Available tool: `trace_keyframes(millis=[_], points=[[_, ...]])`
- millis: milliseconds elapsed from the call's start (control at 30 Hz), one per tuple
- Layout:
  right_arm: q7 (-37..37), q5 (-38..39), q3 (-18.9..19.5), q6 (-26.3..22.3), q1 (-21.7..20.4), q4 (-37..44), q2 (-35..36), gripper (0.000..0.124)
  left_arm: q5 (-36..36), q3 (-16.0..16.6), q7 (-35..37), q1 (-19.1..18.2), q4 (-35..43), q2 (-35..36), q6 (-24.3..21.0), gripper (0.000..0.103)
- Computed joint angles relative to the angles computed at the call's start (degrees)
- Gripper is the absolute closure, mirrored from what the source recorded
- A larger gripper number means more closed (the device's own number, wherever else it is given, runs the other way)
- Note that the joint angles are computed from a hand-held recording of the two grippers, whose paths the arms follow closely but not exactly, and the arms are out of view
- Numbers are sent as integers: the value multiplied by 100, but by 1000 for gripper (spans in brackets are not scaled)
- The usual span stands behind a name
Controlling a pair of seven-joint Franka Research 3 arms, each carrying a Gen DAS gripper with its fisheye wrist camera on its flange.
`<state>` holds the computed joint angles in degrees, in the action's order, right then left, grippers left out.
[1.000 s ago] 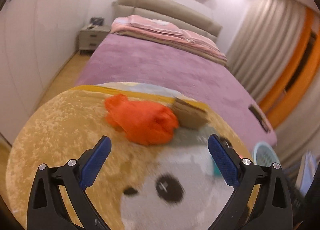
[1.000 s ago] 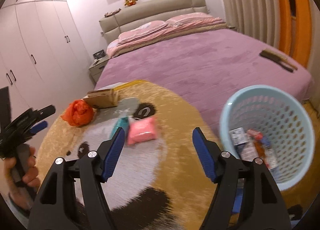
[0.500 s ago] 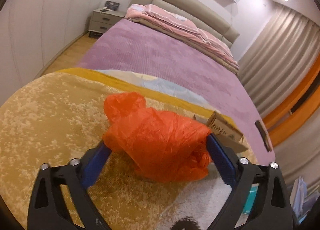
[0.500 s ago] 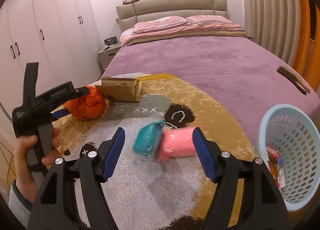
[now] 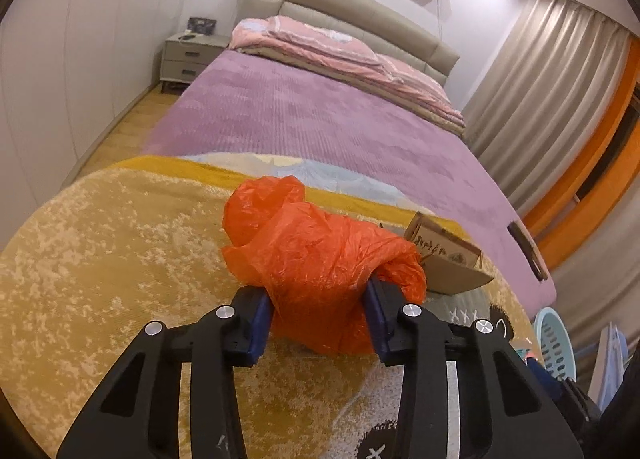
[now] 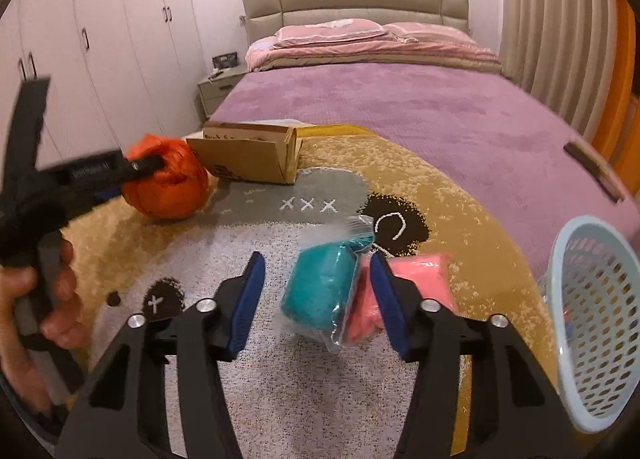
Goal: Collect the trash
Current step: 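Grasp the teal packet with the right tool while the left tool lifts the orange bag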
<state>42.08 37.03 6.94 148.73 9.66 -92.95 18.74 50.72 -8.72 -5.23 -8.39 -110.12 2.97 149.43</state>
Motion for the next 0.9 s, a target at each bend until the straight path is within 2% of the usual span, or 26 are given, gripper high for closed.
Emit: trace_keyframes(millis=[67,367,533,633,733,900], points=[[56,-231,-46,-86,73,27,37,90,247,15,-187,7,-62,-98,36,65],[-269,-163,49,435,96,-368,-167,93,822,-93,-643,4,-80,-228,-186,65],[-1276,1096,329,671,-208,-610,-394,93,1052,-138,-782,-8,-25,-251,-299,65],[-1666,1633,296,693,-225,-767,-563,93,1148,-197,-720,-82,112,-221,-488,65],[-1620,1728,127,426,-196,-907,-729,93,1197,-249,-634,-170,224,-236,-452,65],[-1745,2060,-91,257,-159,-1303,-1133,93,1264,-378,-313,-380,441,-207,-562,65]])
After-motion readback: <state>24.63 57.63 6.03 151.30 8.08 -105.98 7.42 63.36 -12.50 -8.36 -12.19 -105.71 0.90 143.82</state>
